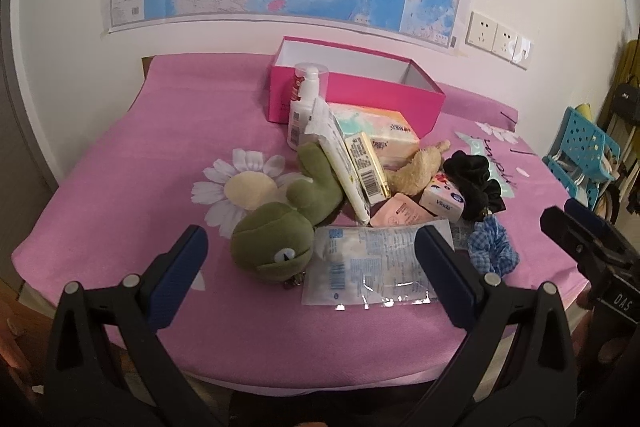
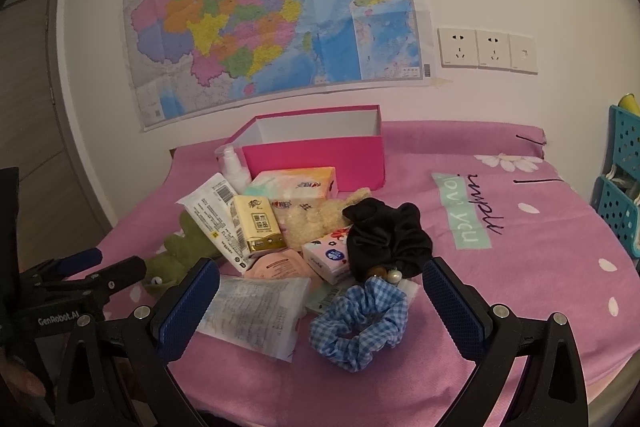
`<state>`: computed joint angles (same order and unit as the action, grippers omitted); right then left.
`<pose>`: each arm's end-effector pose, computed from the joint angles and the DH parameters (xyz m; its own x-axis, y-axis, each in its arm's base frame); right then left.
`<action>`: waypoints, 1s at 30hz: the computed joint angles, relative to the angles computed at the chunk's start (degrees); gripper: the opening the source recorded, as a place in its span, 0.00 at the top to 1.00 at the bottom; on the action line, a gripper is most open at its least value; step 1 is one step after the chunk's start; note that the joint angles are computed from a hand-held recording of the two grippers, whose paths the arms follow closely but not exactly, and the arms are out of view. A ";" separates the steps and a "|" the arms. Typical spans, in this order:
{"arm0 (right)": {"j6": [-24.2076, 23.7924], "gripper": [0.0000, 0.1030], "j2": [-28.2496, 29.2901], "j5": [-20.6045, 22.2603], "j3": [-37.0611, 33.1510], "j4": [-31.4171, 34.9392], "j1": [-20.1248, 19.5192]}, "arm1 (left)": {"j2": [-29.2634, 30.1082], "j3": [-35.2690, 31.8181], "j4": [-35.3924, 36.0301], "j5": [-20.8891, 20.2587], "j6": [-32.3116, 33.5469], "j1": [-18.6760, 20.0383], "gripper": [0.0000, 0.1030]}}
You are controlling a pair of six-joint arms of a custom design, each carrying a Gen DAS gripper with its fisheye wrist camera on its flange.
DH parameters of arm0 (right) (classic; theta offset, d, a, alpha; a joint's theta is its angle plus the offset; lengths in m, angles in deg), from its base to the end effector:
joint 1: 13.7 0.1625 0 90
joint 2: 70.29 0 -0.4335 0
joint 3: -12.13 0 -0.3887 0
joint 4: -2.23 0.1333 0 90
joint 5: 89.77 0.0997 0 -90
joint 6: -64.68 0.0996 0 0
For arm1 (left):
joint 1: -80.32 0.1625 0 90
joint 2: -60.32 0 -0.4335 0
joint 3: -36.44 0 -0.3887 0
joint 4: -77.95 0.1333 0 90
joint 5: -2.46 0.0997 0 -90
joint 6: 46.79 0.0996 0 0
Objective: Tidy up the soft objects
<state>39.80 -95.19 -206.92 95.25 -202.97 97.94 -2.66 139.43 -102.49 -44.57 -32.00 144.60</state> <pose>0.3496 -0.6430 0.0499 -0.7938 -0.1881 0.5784 -0.5896 0.4711 -0.6560 -0.0854 -0.6408 0.3292 -0.7873 -0.0042 -0.6166 0.4938 0.5947 -0.6345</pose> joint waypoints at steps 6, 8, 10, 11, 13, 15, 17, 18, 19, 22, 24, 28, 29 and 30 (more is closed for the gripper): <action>0.42 0.00 -0.90 2.08 1.51 0.23 -0.63 | -0.77 0.25 -0.84 -2.17 0.59 1.16 0.05; 0.24 0.00 -0.90 2.61 1.73 0.10 -0.76 | -0.85 0.37 -0.92 -2.59 1.34 1.32 0.07; -0.01 0.00 -0.91 3.10 1.98 -0.21 -0.91 | -0.69 0.42 -0.73 -2.91 2.13 1.43 0.08; -0.04 0.00 -0.91 3.25 2.01 -0.26 -0.99 | -0.56 0.29 -0.38 -3.05 2.20 1.51 0.13; 0.35 0.00 -0.95 2.81 1.96 0.49 -0.99 | -0.12 -0.34 1.04 -2.93 1.75 1.79 0.21; 0.73 0.05 -1.01 2.25 1.82 1.82 -1.22 | 0.09 -0.63 2.09 -3.10 1.23 2.07 0.23; 1.58 0.16 -1.25 2.08 1.90 3.52 -1.59 | 0.02 -0.38 2.35 -4.01 1.48 2.27 0.23; 2.05 0.18 -1.38 1.96 1.94 4.31 -1.79 | -0.06 -0.17 2.46 -4.80 1.94 2.30 0.23; 2.40 0.18 -1.42 1.70 1.89 4.94 -1.96 | -0.09 0.10 2.46 -5.57 2.56 2.26 0.23; 2.93 0.18 -1.54 1.58 1.86 6.41 -2.57 | 0.00 0.52 3.42 -8.30 3.73 2.08 0.23; 3.64 0.18 -1.76 1.50 1.75 8.24 -3.04 | 0.34 0.24 4.86 -10.94 3.94 1.99 0.23; 5.26 0.18 -1.76 0.80 0.80 11.62 -3.95 | 1.69 -0.75 6.63 -13.46 4.81 1.47 0.23; 5.69 0.18 -1.68 0.58 0.42 12.34 -4.19 | 2.07 -1.04 6.73 -13.69 5.11 1.30 0.23; 5.97 0.18 -1.65 0.43 0.21 12.66 -4.35 | 2.51 -1.58 7.24 -14.28 5.15 1.22 0.23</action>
